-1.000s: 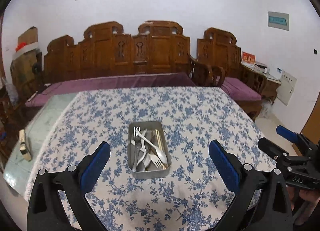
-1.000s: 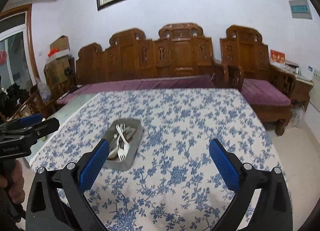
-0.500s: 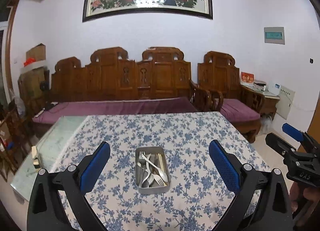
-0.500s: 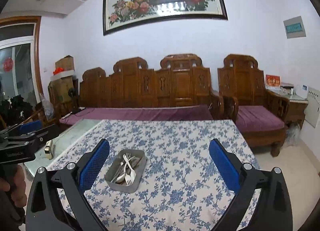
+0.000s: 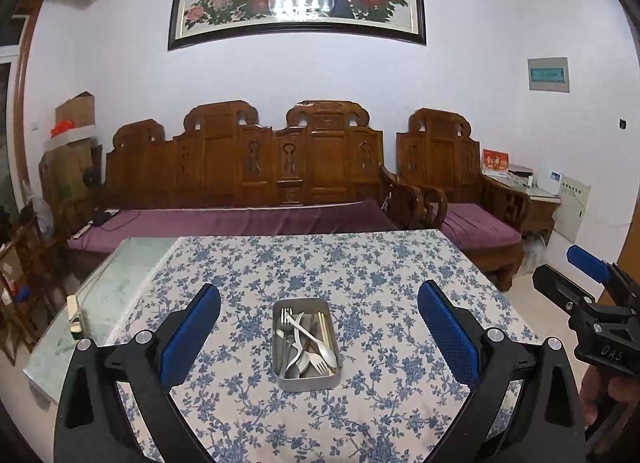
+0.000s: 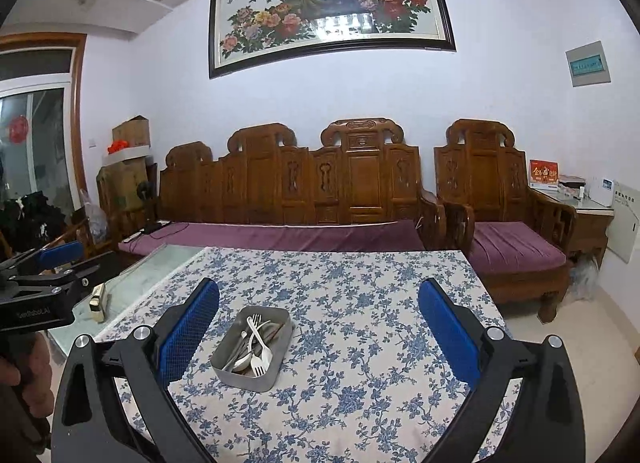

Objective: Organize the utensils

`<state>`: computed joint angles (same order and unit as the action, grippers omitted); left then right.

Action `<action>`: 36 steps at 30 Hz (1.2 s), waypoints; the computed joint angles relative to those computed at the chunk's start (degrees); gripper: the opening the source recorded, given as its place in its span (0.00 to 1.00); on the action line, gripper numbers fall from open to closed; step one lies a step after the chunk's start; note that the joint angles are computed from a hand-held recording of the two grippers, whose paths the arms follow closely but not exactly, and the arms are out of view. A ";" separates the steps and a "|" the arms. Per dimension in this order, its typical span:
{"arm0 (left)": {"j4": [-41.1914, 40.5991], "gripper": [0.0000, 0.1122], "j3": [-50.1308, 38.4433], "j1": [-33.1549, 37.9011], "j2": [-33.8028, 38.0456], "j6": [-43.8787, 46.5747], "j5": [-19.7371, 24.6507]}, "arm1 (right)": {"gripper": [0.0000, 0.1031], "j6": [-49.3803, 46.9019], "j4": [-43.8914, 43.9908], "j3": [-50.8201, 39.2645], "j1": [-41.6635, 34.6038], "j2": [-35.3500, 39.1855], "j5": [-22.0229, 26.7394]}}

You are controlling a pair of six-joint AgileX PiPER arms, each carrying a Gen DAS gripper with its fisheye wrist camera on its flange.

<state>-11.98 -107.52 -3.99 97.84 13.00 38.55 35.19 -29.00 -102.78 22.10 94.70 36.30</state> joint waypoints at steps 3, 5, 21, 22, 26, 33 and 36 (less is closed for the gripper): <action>-0.46 0.85 0.51 0.33 -0.19 0.35 -0.26 | 0.97 0.28 -0.18 -0.04 0.14 -0.04 0.29; -0.70 0.85 0.54 0.44 -0.17 0.44 -0.28 | 0.97 0.56 -0.51 -0.05 0.35 -0.08 0.50; -1.14 0.85 1.16 0.67 -0.44 1.15 -0.69 | 0.97 -0.18 0.38 -0.27 0.05 0.15 0.40; -1.20 0.85 1.24 0.71 -0.48 1.23 -0.73 | 0.97 -0.20 0.37 -0.24 0.06 0.13 0.38; -1.09 0.85 1.17 0.67 -0.45 1.18 -0.65 | 0.97 -0.14 0.34 -0.14 -0.01 0.20 0.23; -1.46 0.85 1.40 0.83 -0.65 1.65 -0.77 | 0.97 -0.24 0.45 -0.18 -0.04 0.21 0.25; -1.48 0.85 1.42 0.82 -0.69 1.66 -0.77 | 0.97 -0.30 0.52 -0.33 -0.02 0.29 0.31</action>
<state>-13.46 -106.10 -3.17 97.15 14.66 37.78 34.89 -28.48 -103.11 22.07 94.99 36.61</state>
